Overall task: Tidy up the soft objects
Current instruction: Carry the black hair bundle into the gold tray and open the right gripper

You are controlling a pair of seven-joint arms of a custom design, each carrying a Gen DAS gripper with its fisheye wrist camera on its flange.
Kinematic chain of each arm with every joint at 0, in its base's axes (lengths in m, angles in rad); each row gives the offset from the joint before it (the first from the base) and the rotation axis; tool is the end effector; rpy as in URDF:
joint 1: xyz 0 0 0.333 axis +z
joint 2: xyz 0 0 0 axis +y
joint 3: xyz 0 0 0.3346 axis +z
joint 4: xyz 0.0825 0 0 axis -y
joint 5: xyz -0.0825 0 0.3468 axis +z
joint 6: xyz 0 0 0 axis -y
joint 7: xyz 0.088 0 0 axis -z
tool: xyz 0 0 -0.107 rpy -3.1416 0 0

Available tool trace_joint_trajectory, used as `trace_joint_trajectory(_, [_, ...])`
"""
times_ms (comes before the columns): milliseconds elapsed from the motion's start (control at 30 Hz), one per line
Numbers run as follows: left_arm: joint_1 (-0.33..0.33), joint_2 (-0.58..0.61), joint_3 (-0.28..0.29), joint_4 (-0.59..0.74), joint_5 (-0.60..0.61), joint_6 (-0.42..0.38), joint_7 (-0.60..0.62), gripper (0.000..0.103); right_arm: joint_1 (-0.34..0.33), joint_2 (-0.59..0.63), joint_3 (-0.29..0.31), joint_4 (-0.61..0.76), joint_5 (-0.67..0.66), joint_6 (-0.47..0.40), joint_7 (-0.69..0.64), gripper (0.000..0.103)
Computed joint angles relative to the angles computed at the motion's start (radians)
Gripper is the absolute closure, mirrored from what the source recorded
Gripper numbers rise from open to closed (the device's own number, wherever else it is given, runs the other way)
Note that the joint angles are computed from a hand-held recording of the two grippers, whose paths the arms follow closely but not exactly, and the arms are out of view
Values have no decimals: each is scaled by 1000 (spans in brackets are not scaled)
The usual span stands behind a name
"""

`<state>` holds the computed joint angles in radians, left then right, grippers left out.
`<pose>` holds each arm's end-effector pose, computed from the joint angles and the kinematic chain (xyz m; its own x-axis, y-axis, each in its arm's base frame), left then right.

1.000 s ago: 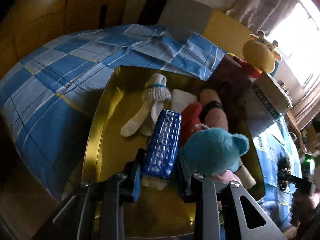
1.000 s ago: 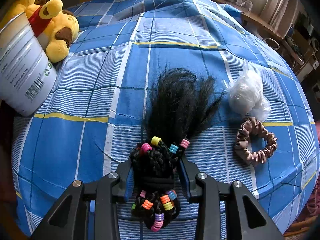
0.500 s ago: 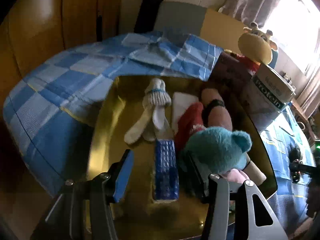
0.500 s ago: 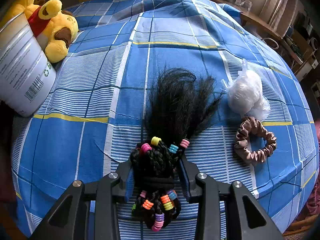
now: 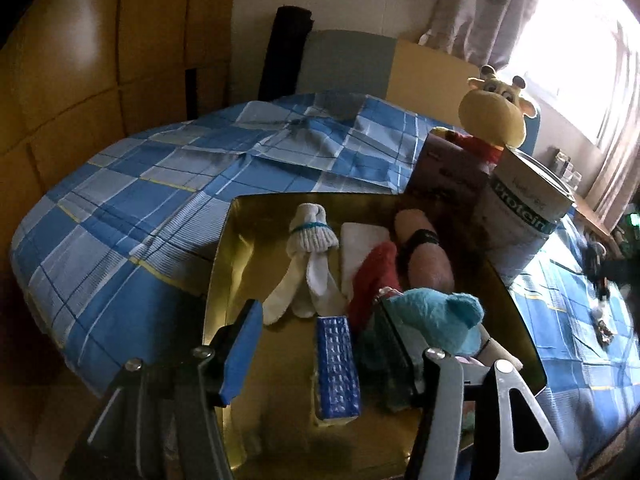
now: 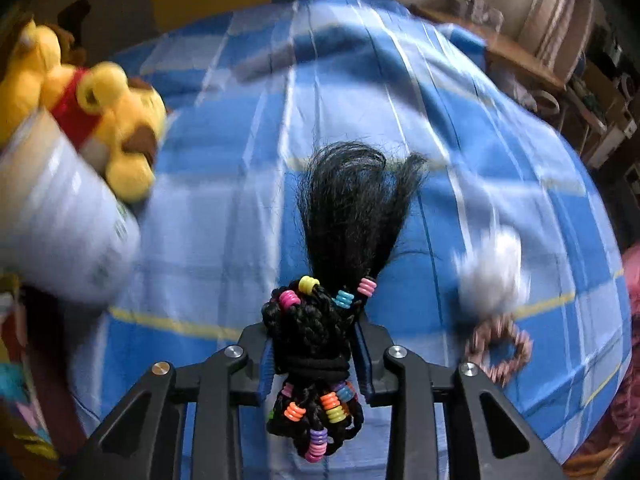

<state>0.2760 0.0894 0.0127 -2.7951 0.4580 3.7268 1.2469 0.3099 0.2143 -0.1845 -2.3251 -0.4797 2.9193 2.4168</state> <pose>0.4051 0.0592 0.3354 0.0646 -0.9903 0.1228 -0.6784 -0.1339 -0.7224 0.5236 0.0972 0.3334 -0.2521 -0.9674 -0.0228 -0.8770 0.2384 -0.4171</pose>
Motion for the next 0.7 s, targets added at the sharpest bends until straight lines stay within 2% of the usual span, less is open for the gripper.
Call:
trace_joint_trajectory(100, [11,2,2,6,31,-2,-16,44,11,34,5,136,-3,-92,-11,72])
trace_joint_trajectory(300, [12,1,5,12,28,-9,4,44,41,120,8,447,-50,-283,3,71])
trace_joint_trajectory(433, [3,0,4,17,-1,-16,29,44,62,200,15,684,-84,-380,-19,72])
trace_joint_trajectory(533, [-5,1,3,19,-29,-22,52,43,84,258,21,846,-95,-406,-59,71])
trace_joint_trajectory(700, [-12,8,2,25,-60,-38,72,42,145,345,41,1044,-94,-366,-191,71])
